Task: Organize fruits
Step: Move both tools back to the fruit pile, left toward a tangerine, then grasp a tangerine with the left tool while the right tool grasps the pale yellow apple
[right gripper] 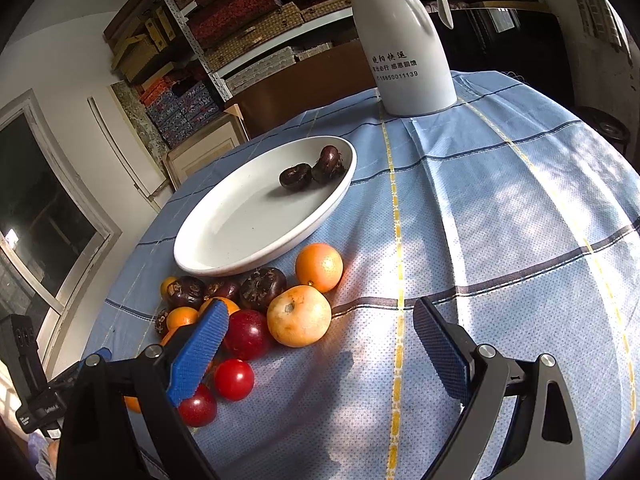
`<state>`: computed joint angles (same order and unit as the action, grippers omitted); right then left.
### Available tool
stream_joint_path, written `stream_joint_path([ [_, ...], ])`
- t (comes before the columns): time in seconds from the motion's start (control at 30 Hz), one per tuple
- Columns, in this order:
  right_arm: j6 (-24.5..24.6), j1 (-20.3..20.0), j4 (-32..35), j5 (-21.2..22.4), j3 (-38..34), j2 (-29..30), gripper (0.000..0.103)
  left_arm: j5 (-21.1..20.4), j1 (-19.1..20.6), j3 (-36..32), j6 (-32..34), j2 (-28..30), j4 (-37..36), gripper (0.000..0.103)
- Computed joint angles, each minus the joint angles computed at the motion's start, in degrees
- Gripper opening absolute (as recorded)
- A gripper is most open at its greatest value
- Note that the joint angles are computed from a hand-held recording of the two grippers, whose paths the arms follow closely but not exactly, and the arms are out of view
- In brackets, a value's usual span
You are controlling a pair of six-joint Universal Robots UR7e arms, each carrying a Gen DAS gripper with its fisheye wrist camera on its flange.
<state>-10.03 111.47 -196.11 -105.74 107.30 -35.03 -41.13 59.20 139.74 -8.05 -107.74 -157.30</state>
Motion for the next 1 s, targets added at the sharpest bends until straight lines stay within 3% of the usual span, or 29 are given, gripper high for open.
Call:
stream_joint_path([
  [0.13,0.2,-0.1,0.2,0.0,-0.1,0.0,0.094,2.7,-2.3,0.5,-1.9,0.0,6.9,0.098],
  [0.3,-0.9,0.0,-0.5,0.0,-0.1,0.2,0.094,9.3,-7.3,3.1,-1.8,0.2,9.9,0.098],
  [0.4,-1.5,0.2,-0.6,-0.1,-0.1,0.3,0.094,10.1,-7.8,2.5,-1.7,2.4,11.2,0.098],
  [0.63,-2.3,0.3,-0.2,-0.4,-0.4,0.5,0.094,3.8,-5.4,0.7,0.5,3.2,10.2,0.095],
  [0.7,-2.7,0.4,0.1,-0.4,-0.6,0.5,0.094,1.3,-3.8,-0.3,0.5,3.5,9.4,0.079],
  [0.8,-3.4,0.6,0.4,-0.4,-0.7,0.7,0.094,-1.9,-1.5,-1.8,0.1,4.5,9.6,0.066],
  [0.93,-4.3,0.7,0.4,-0.5,-0.7,0.8,0.093,-1.5,-1.2,-2.7,-0.2,6.0,10.8,0.064],
  [1.0,-4.9,0.9,0.7,-1.0,-1.0,1.0,0.09,-1.2,-0.8,-3.4,0.3,7.1,11.1,0.058],
])
